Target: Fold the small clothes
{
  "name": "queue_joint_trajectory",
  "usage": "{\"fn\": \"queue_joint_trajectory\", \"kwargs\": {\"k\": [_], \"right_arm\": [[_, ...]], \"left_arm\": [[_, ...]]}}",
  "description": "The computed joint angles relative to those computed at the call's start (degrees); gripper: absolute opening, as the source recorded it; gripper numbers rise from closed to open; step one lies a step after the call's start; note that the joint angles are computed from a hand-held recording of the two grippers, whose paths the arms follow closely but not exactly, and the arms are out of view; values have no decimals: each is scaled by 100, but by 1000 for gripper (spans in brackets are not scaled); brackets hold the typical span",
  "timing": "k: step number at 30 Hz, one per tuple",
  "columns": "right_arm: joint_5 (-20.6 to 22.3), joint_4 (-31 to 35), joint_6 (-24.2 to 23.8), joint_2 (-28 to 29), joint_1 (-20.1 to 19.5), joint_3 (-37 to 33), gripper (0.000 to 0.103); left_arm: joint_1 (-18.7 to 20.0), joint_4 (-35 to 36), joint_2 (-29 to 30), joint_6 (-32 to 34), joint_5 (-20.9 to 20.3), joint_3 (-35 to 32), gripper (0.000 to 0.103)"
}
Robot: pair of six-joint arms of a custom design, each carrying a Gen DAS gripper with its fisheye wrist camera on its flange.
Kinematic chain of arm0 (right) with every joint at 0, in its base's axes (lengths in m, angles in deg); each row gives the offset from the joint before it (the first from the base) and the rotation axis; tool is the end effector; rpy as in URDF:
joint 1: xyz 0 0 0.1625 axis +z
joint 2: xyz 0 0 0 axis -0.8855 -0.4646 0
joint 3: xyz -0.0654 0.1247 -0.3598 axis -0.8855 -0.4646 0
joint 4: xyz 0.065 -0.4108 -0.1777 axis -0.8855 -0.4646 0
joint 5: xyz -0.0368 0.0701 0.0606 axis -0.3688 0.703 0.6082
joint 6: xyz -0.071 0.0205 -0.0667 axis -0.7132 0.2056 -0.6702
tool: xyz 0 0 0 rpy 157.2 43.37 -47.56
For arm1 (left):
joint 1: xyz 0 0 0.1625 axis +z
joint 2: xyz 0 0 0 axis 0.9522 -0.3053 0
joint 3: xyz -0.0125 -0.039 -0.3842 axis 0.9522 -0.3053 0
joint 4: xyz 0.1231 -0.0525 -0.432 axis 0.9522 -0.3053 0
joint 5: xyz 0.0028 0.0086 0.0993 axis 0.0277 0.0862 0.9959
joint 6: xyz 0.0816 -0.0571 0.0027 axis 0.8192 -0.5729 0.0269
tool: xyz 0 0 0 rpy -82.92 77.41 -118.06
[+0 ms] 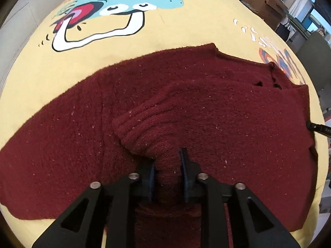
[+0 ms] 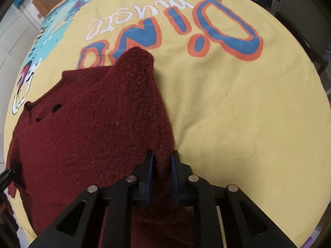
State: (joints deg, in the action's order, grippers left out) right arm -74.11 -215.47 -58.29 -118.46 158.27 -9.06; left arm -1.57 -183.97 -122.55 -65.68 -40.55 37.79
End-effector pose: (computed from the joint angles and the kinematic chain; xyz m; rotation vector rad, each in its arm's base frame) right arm 0.1445 -0.7385 0.2187 -0.4434 -2.3991 0.6291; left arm -0.1019 -0.8528 0.2994 0.7757 2.4603 -0.1052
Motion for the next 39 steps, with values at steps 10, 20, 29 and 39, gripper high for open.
{"fn": "queue_joint_trajectory", "kwargs": {"k": [10, 20, 29, 39], "right_arm": [[-485, -1029, -751, 84, 541, 153, 83], [-403, -1584, -1620, 1124, 935, -590, 103], [-726, -1223, -1742, 1699, 831, -800, 103], [-866, -1750, -1792, 1111, 519, -74, 102]], "left_arm": [[-249, -961, -396, 251, 238, 520, 100], [-422, -1759, -678, 622, -195, 1456, 102], [-244, -1677, -640, 379, 248, 1891, 102], [-27, -1604, -578, 526, 169, 1538, 102]]}}
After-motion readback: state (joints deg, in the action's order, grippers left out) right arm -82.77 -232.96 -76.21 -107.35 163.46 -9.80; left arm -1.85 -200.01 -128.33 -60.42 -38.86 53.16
